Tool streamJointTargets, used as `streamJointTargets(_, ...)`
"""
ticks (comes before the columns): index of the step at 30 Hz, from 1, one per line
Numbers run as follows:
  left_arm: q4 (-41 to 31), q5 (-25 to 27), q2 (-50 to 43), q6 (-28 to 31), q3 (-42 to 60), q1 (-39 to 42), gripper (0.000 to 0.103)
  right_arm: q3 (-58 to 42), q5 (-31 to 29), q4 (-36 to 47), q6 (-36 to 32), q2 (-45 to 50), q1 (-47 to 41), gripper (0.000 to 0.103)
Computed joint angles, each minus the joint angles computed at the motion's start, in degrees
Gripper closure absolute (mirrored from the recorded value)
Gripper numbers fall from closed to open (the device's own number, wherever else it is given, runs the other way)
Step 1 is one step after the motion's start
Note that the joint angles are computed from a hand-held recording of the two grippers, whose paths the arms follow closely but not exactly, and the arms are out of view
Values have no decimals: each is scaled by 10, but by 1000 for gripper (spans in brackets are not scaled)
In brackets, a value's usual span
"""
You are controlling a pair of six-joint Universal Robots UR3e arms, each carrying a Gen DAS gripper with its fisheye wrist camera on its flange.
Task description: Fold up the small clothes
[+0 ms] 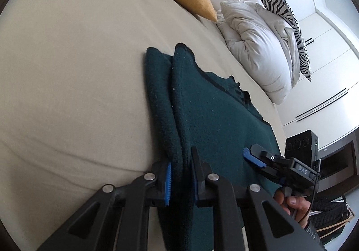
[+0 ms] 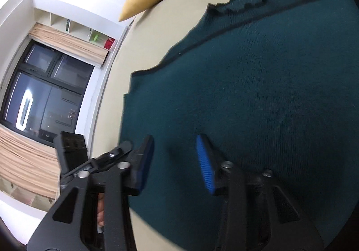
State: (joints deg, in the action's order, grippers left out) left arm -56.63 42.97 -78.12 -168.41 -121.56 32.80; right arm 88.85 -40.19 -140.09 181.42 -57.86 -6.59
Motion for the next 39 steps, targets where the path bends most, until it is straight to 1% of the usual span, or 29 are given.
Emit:
streamJointTargets(1,2,7,-2,-8,7,-6,89,8,7,-20,4,5,-4,79)
streamJointTargets(4,-3,33,3,-36,36,-30,90,22,51,-11,-17,11,-24,79)
streamJointTargets(5,-9,36,7,-37,46,-35,90,24,59,-1,-25,9,-31,77)
streamJointTargets(8,-24,50,-8,-69,118,-84,90,44,94,14,-36,-8,-62,74)
streamJointTargets(10,-13,76,-44,-111,191,-149,90,63,117,34,-53,-26,-98,67)
streamJointTargets(11,-3,89,-68,-134,228,-185,90,69,129,53,-65,-34,-118,64)
streamJointTargets(13,22,115,-133,-187,308,-264,90,70,150,114,-102,-47,-159,63)
streamJointTargets(15,54,146,-222,-236,402,-351,90,57,168,200,-157,-53,-202,63)
streamJointTargets(17,87,163,-318,-286,493,-416,91,41,176,268,-195,-49,-239,63)
streamJointTargets(18,107,170,-369,-305,536,-443,90,39,179,286,-208,-48,-258,62)
streamJointTargets(19,116,180,-411,-316,573,-463,89,30,177,291,-205,-41,-273,62)
streamJointTargets(20,108,183,-454,-333,612,-479,89,21,172,294,-199,-31,-289,62)
streamJointTargets(21,103,165,-489,-355,633,-487,86,10,173,315,-210,-19,-302,62)
streamJointTargets(22,113,156,-499,-376,633,-491,84,-6,181,358,-232,-3,-314,62)
streamJointTargets(23,140,152,-493,-389,613,-492,83,-24,191,410,-268,9,-322,62)
streamJointTargets(24,168,140,-474,-398,584,-491,73,-42,194,455,-303,16,-325,62)
streamJointTargets(25,181,122,-456,-401,565,-486,58,-64,187,500,-340,21,-328,62)
streamJointTargets(26,189,109,-442,-404,554,-483,53,-80,177,531,-365,21,-333,62)
streamJointTargets(28,228,71,-386,-392,502,-464,52,-93,166,510,-346,30,-326,62)
streamJointTargets(29,239,66,-365,-389,486,-457,52,-96,162,496,-330,32,-322,61)
streamJointTargets(30,262,43,-333,-399,446,-438,52,-98,157,487,-317,32,-319,59)
streamJointTargets(31,302,3,-305,-418,394,-411,50,-101,155,482,-306,32,-316,57)
streamJointTargets(32,318,-6,-280,-419,360,-394,50,-105,150,479,-298,29,-312,53)
streamJointTargets(33,315,4,-260,-404,338,-386,50,-115,142,495,-307,27,-315,48)
streamJointTargets(34,291,45,-234,-371,313,-382,50,-119,135,493,-303,23,-311,46)
streamJointTargets(35,278,55,-210,-350,279,-371,50,-119,127,489,-298,18,-307,45)
streamJointTargets(36,264,63,-196,-337,250,-360,50,-129,107,478,-279,18,-298,45)
streamJointTargets(37,273,56,-187,-335,223,-351,50,-136,93,467,-260,17,-288,45)
streamJointTargets(39,293,63,-169,-328,179,-343,50,-161,63,483,-257,16,-274,43)
